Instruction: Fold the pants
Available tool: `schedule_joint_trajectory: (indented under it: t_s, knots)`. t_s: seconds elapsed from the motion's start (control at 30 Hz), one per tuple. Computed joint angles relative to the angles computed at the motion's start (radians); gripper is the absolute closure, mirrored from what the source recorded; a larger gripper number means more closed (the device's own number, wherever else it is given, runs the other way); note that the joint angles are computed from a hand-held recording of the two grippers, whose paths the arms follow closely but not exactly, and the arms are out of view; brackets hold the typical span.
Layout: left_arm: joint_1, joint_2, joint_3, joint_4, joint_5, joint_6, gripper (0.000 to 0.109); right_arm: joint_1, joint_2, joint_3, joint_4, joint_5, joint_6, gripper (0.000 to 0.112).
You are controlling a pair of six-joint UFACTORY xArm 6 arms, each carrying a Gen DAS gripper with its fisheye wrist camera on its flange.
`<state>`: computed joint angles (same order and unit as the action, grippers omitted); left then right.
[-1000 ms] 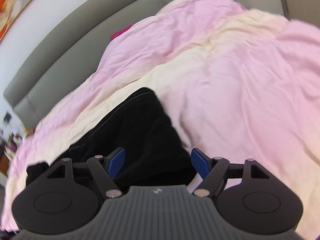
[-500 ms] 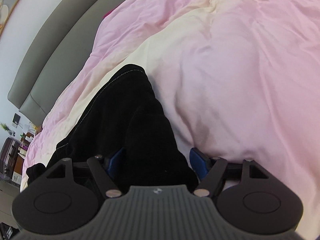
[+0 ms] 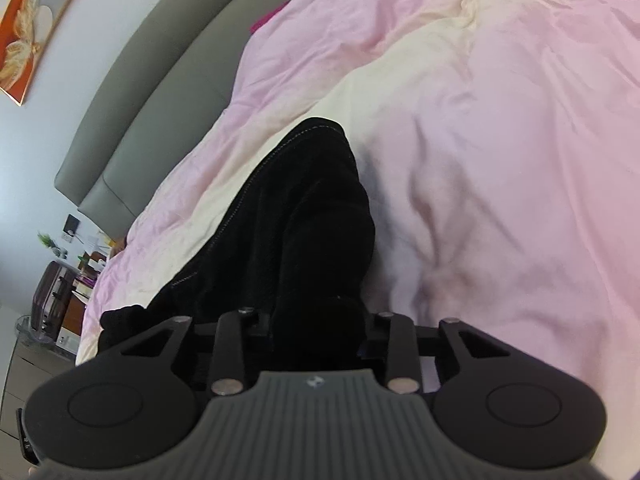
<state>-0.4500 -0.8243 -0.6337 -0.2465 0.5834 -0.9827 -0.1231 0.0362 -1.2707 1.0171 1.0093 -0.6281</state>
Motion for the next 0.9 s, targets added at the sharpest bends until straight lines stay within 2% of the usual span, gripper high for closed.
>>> schedule_joint_trajectory:
  t_s: [0.1,0.2,0.3,0.4,0.5,0.57,0.6,0.67,0.7,0.73,0.8,0.9]
  knots:
    - [-0.021,-0.015,-0.032,0.051,0.056,-0.033,0.051,-0.014,-0.085,0.052,0.006,0.031,0.028,0.086]
    - [-0.035,-0.050,-0.048,0.050,0.089,-0.031,0.054,-0.025,-0.182,0.095,-0.026,0.050,0.097,0.086]
    - [-0.050,-0.124,-0.049,0.071,0.159,-0.040,0.056,-0.061,-0.282,0.136,-0.053,0.104,0.136,0.087]
    - [-0.088,-0.182,-0.052,0.102,0.234,-0.073,0.056,-0.135,-0.386,0.179,-0.074,0.217,0.198,0.087]
    - [-0.163,-0.254,-0.034,0.164,0.330,-0.119,0.056,-0.260,-0.489,0.255,-0.088,0.361,0.211,0.087]
    - [-0.205,-0.304,0.015,0.213,0.332,-0.213,0.056,-0.342,-0.561,0.331,-0.107,0.436,0.194,0.087]
    - [-0.222,-0.330,0.051,0.249,0.320,-0.282,0.055,-0.368,-0.589,0.372,-0.126,0.444,0.183,0.087]
    - [-0.270,-0.351,0.109,0.357,0.329,-0.480,0.046,-0.383,-0.632,0.464,-0.165,0.399,0.154,0.086]
    - [-0.286,-0.344,0.124,0.392,0.347,-0.552,0.036,-0.383,-0.633,0.495,-0.182,0.382,0.158,0.084]
    - [-0.304,-0.334,0.130,0.426,0.360,-0.593,0.031,-0.382,-0.616,0.511,-0.197,0.373,0.188,0.083]
    - [-0.323,-0.321,0.118,0.475,0.372,-0.608,0.030,-0.394,-0.606,0.508,-0.182,0.381,0.211,0.080]
    - [-0.349,-0.277,0.032,0.505,0.462,-0.572,0.023,-0.352,-0.638,0.473,-0.262,0.382,0.183,0.068]
